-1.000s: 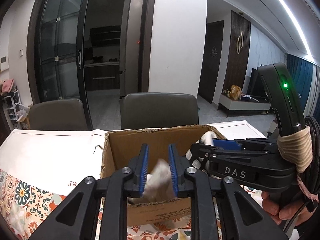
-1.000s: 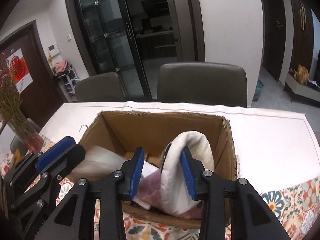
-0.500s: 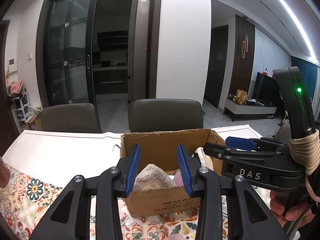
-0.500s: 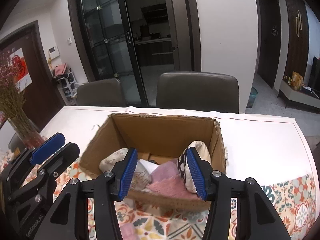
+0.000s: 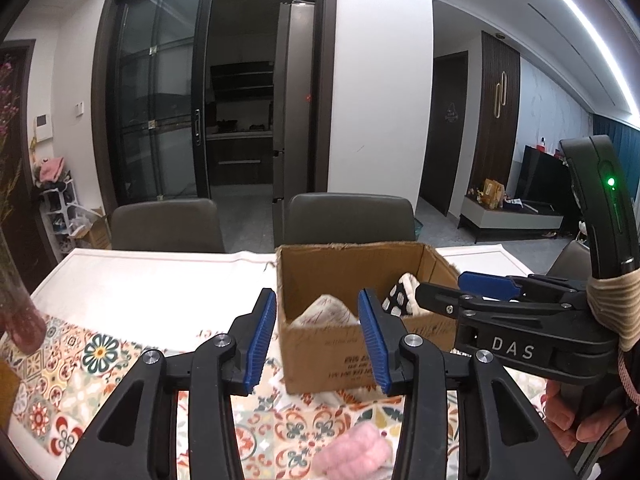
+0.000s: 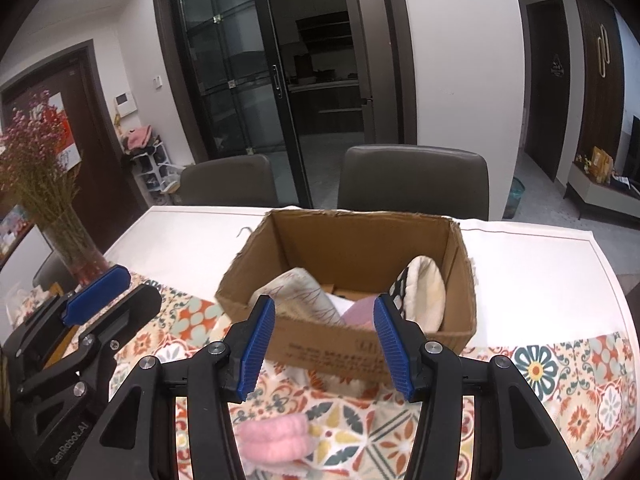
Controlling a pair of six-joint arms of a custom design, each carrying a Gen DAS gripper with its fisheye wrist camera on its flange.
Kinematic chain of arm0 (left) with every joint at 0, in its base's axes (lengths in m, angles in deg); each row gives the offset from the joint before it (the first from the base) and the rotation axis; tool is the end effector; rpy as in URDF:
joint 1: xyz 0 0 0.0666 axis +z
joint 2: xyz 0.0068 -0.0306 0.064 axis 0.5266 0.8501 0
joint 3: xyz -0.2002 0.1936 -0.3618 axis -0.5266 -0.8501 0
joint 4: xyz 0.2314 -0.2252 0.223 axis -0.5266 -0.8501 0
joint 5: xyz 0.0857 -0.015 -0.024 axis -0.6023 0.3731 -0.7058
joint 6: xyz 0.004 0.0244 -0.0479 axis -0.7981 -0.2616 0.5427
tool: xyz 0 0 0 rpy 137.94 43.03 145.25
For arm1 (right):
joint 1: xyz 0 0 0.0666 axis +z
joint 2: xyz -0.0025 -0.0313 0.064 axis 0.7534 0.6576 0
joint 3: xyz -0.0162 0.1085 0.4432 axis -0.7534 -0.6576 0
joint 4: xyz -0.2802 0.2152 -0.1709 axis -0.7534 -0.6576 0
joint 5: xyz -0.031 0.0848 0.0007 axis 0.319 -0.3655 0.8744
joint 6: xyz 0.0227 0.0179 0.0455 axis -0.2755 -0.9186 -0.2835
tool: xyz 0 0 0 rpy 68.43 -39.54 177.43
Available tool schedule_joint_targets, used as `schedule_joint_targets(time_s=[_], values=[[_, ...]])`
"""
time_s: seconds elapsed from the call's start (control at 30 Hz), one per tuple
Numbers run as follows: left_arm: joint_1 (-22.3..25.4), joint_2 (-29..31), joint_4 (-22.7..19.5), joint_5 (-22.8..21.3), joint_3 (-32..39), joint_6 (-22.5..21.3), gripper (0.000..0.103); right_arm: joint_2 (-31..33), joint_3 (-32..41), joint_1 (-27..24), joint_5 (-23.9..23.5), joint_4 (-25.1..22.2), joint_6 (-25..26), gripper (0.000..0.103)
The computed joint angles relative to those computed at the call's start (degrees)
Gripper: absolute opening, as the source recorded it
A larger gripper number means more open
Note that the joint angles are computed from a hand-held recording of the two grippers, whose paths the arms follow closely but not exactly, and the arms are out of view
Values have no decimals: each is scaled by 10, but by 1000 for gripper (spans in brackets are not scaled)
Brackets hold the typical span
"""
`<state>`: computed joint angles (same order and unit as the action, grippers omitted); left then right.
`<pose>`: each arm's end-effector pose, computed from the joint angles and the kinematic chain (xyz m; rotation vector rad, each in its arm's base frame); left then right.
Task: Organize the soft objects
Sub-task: 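Move both grippers down toward the pink hair band and white wipe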
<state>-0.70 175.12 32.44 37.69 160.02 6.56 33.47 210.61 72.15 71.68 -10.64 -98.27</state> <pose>0.6093 -0.3867 0.5962 0.4904 2.0146 -0.3492 0.5769 0.2359 0.6315 0.1995 2.2647 0.0963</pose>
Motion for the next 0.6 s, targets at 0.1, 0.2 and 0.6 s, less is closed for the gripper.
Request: schedule_joint_targets(time_s=[0.1,0.2,0.6], values=[[0,-22,10,-10,-37,1,42,-9,-18,8,1,6,-3,53],[-1,-39,14,-19,-66,2,42,-17,-35,14,-2,10,-9,53],[-5,-93,24,-43,-157,7,43,-46,-98,41,-15,26,-25,53]])
